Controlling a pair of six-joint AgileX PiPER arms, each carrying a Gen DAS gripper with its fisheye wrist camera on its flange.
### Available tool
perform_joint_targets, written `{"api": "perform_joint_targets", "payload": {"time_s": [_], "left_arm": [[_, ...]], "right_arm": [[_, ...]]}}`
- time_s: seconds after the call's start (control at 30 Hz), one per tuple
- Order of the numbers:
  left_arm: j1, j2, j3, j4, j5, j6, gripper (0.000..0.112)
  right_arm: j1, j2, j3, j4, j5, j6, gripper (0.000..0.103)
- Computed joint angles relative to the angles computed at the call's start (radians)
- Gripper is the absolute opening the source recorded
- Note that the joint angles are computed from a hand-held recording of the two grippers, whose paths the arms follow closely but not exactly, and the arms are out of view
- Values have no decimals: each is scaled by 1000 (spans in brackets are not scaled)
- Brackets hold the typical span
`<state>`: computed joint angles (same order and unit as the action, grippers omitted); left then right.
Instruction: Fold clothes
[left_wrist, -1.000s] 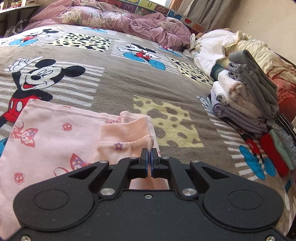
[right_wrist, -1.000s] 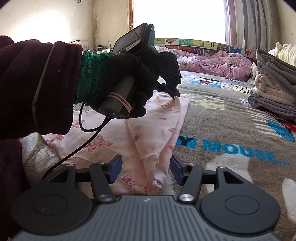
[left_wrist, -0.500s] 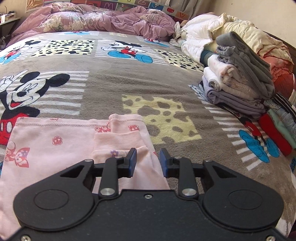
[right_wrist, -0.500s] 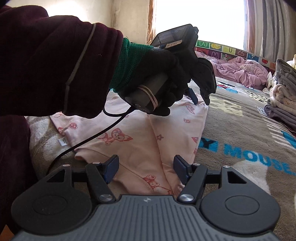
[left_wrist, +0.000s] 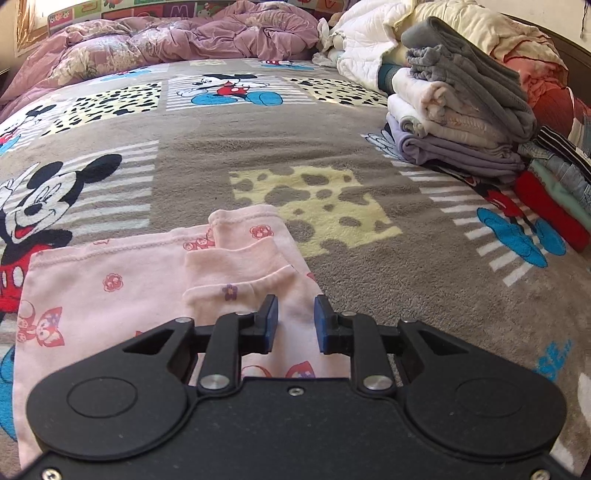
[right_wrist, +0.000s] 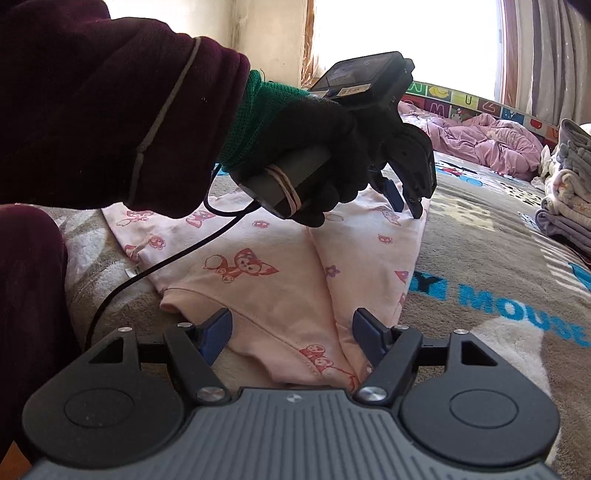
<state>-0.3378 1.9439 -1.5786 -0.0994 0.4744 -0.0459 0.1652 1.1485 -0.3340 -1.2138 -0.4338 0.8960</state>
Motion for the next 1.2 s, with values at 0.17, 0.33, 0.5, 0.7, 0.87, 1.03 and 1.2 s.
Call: {"api": "perform_joint_targets", "payload": {"time_s": [0.17,0.33,0.5,0.7,0.87,1.03,1.2], "left_arm": [[-2,-46,32,31,-5,-49,19],[-5,36,-121,34,79,-80,19],[0,155,-285,65,169,-162,19],[-19,207,-358,143,203,-225,10],[-28,174,-306,187,157,-281,5],[-38,174,-312,200,142,-294,0],[-15,184,-293,78,126,-187,0]], "right_arm": [[11,-29,14,-7,3,13,72],[35,-31,18,2,18,1,71],[13,-20,12,-35,-6,36,71],[-4,10,-4,-60,-35,75,72],[-13,14,-11,-82,-44,104,72],[-17,15,-13,-88,-47,111,72],[-16,17,-15,-94,-46,118,72]]}}
